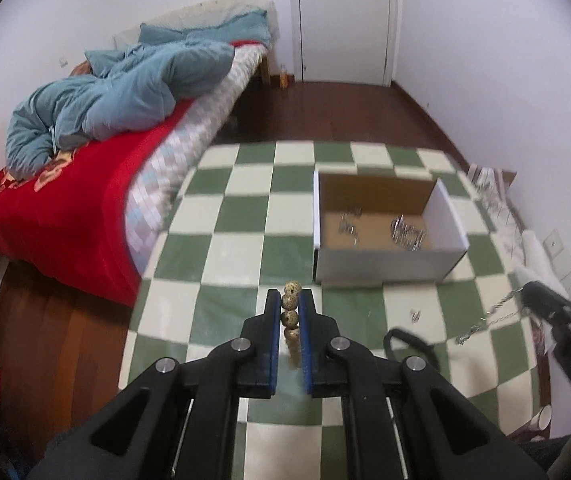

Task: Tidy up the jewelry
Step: 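Carry both bracelets into the white box and open both tools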

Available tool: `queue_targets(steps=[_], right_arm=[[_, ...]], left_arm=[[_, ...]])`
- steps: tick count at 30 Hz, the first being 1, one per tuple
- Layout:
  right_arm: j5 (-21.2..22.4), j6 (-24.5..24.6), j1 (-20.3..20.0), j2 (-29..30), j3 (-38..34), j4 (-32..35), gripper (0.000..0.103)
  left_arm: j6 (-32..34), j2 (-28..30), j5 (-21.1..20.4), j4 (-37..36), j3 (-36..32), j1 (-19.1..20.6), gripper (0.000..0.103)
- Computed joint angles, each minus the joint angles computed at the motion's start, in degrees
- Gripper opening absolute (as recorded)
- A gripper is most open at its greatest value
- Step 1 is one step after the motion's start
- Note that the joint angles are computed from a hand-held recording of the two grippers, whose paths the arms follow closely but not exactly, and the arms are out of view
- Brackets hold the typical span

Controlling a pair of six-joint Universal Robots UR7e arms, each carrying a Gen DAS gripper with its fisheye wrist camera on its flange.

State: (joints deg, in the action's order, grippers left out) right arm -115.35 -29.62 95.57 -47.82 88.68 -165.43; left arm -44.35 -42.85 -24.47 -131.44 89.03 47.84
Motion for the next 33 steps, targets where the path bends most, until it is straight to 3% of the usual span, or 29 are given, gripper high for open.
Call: queue_targets(steps=[8,18,33], right_arm=[[1.5,-0.1,3.2,2.5,-6.6,1.9,0.001],[0.9,-1.7,5.1,10.3,-21.3,8.0,0.001],[-2.3,-2.0,3.0,23.5,-41.6,19.0,0.001]], left_arm=[[8.6,2.0,1.5,-5.6,-5.7,-0.1,0.006],[20.3,7.6,0.5,-11.2,-16.6,2.0,0.006],[21.3,14.6,-4.9,-4.7,-29.8,7.3,0.006]])
